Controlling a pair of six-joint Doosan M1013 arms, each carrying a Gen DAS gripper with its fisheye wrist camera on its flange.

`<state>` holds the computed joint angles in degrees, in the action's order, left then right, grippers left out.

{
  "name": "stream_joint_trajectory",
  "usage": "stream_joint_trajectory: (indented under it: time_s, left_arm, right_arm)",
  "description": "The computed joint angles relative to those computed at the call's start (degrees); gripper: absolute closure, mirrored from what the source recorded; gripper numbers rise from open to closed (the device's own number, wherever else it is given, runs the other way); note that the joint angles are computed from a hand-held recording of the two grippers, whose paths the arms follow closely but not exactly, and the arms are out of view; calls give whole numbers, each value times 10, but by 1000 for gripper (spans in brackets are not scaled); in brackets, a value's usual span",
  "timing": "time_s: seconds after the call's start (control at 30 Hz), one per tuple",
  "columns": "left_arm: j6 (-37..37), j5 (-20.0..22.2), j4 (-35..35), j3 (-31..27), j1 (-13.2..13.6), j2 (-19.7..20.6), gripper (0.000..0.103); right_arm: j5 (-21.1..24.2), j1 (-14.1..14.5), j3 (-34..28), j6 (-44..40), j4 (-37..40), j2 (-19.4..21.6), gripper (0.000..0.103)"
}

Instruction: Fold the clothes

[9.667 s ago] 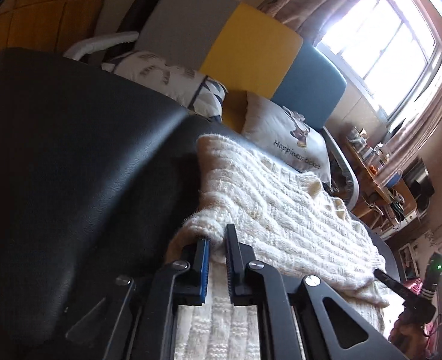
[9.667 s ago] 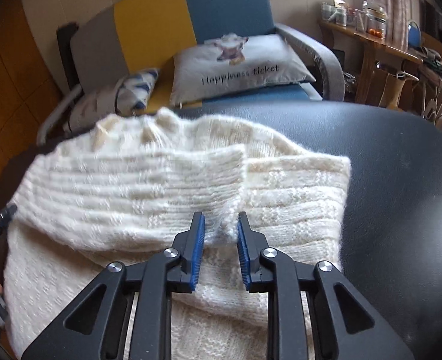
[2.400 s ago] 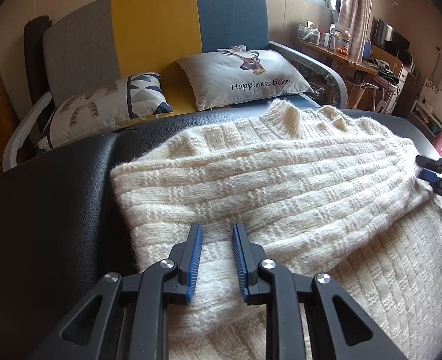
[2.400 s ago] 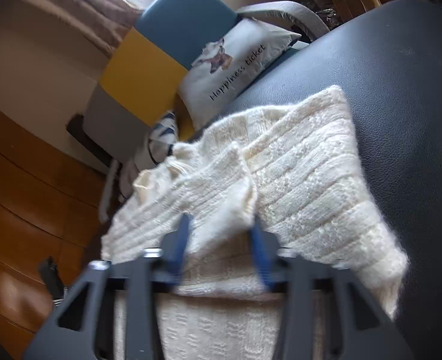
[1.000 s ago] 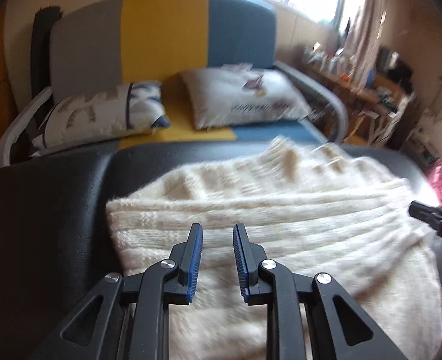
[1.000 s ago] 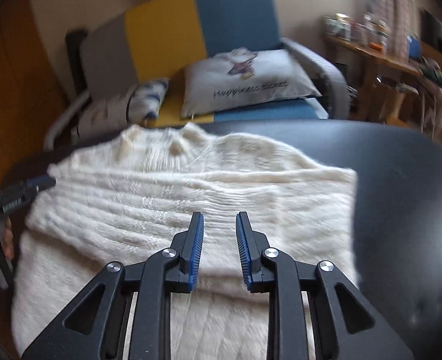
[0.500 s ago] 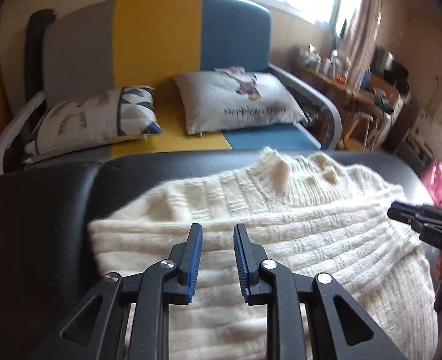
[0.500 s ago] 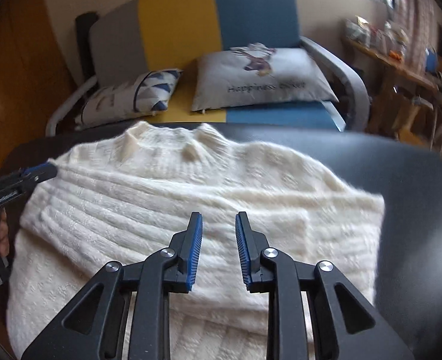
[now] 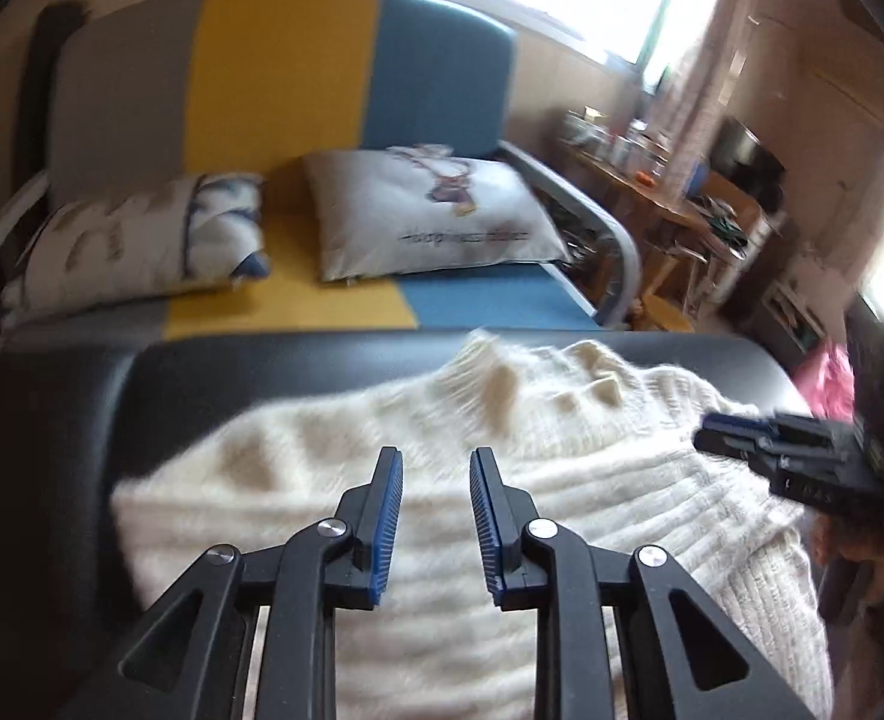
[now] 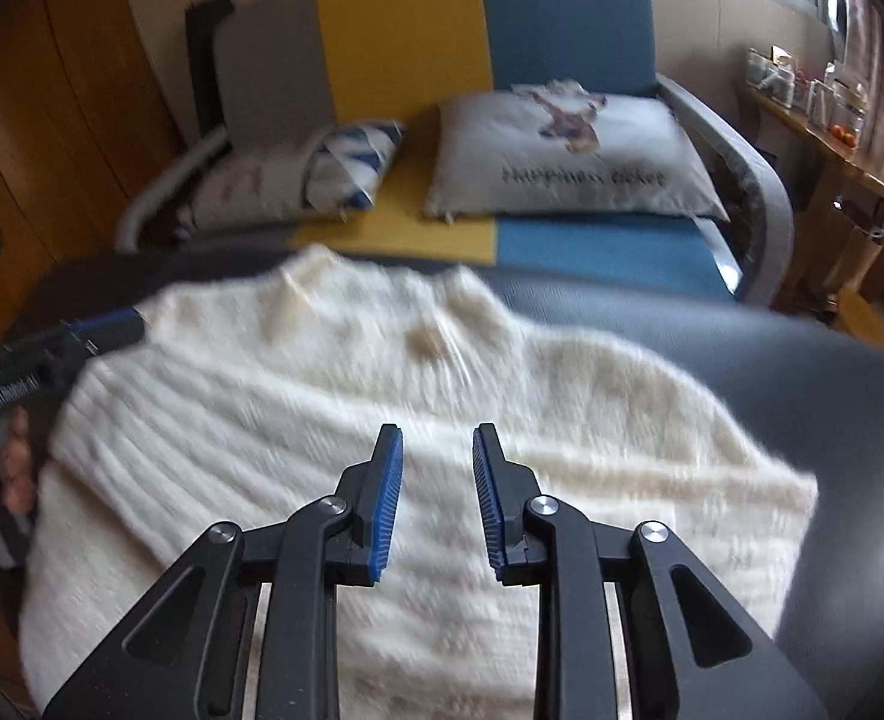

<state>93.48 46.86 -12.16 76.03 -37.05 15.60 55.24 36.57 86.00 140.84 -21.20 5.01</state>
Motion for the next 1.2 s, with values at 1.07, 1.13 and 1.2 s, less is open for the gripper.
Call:
stream_joint_trajectory:
  time_s: [1.07, 1.13, 1.2]
  left_arm:
    - [40, 95, -17, -111, 4, 100, 92]
    - [15, 91, -10, -111, 4, 100, 92]
    - [-2, 91, -1, -112, 3, 100, 92]
  right_arm:
    - [65, -27, -53, -150, -75, 75, 94]
    - [71, -28, -57, -134, -82, 78, 94]
    - [67, -31, -59, -127, -71, 76, 92]
